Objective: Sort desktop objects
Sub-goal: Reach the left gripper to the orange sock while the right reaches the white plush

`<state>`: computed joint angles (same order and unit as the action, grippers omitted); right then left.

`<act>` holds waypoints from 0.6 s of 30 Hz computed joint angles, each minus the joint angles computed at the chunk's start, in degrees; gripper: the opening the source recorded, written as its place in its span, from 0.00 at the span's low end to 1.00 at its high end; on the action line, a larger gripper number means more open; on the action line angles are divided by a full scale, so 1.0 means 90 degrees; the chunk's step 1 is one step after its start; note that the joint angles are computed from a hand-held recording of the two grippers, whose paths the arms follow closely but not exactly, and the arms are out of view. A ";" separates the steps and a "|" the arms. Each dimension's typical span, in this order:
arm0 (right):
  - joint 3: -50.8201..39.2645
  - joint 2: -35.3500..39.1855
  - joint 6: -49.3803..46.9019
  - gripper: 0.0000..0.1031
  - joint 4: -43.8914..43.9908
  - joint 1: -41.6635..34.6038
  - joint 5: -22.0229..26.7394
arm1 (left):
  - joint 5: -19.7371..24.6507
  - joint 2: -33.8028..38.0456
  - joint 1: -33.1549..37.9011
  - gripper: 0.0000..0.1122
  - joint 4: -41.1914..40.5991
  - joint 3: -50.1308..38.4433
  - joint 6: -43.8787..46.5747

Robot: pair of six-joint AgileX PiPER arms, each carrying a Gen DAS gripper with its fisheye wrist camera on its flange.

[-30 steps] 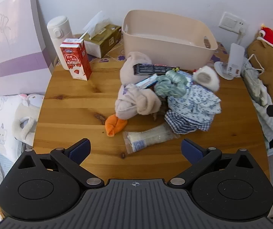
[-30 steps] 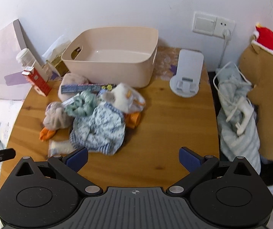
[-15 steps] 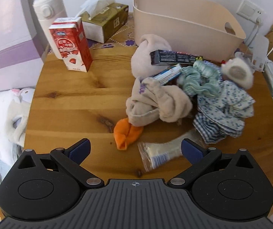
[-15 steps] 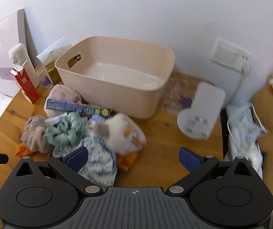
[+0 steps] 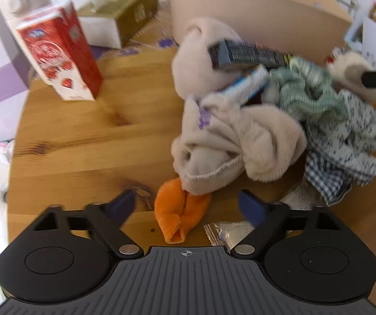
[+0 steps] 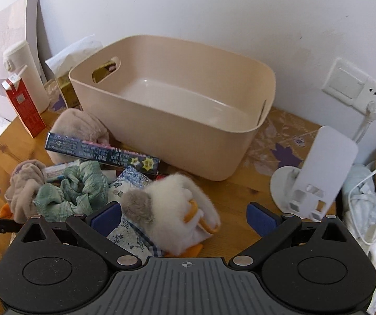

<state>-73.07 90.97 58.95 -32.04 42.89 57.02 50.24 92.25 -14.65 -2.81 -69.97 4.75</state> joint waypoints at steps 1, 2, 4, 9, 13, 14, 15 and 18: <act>-0.0002 0.0057 0.0003 0.98 0.0000 -0.0006 -0.0033 | -0.0061 0.0040 -0.0005 0.69 0.0020 0.0033 0.0102; -0.0012 0.0122 -0.0005 0.94 0.0004 -0.0018 -0.0074 | -0.0137 0.0067 -0.0014 0.69 0.0052 0.0078 0.0186; -0.0036 0.0235 -0.0029 0.89 0.0064 -0.0065 -0.0158 | -0.0266 0.0113 -0.0013 0.69 0.0055 0.0161 0.0329; 0.0105 0.0256 -0.0054 0.54 0.0286 -0.0169 -0.0521 | -0.0439 0.0127 0.0080 0.61 -0.0146 0.0332 0.0662; 0.0191 0.0189 -0.0194 0.32 0.0442 -0.0162 -0.0578 | -0.0521 -0.0028 0.0139 0.39 -0.0331 0.0492 0.1048; 0.0221 0.0158 -0.0168 0.28 0.0431 -0.0137 -0.0574 | -0.0477 -0.0033 0.0156 0.31 -0.0343 0.0465 0.1077; 0.0235 0.0124 -0.0155 0.25 0.0429 -0.0123 -0.0553 | -0.0468 -0.0040 0.0145 0.27 -0.0334 0.0472 0.1053; 0.0318 -0.0031 -0.0042 0.23 0.0389 -0.0090 -0.0504 | -0.0293 -0.0081 0.0140 0.15 -0.0276 0.0461 0.0981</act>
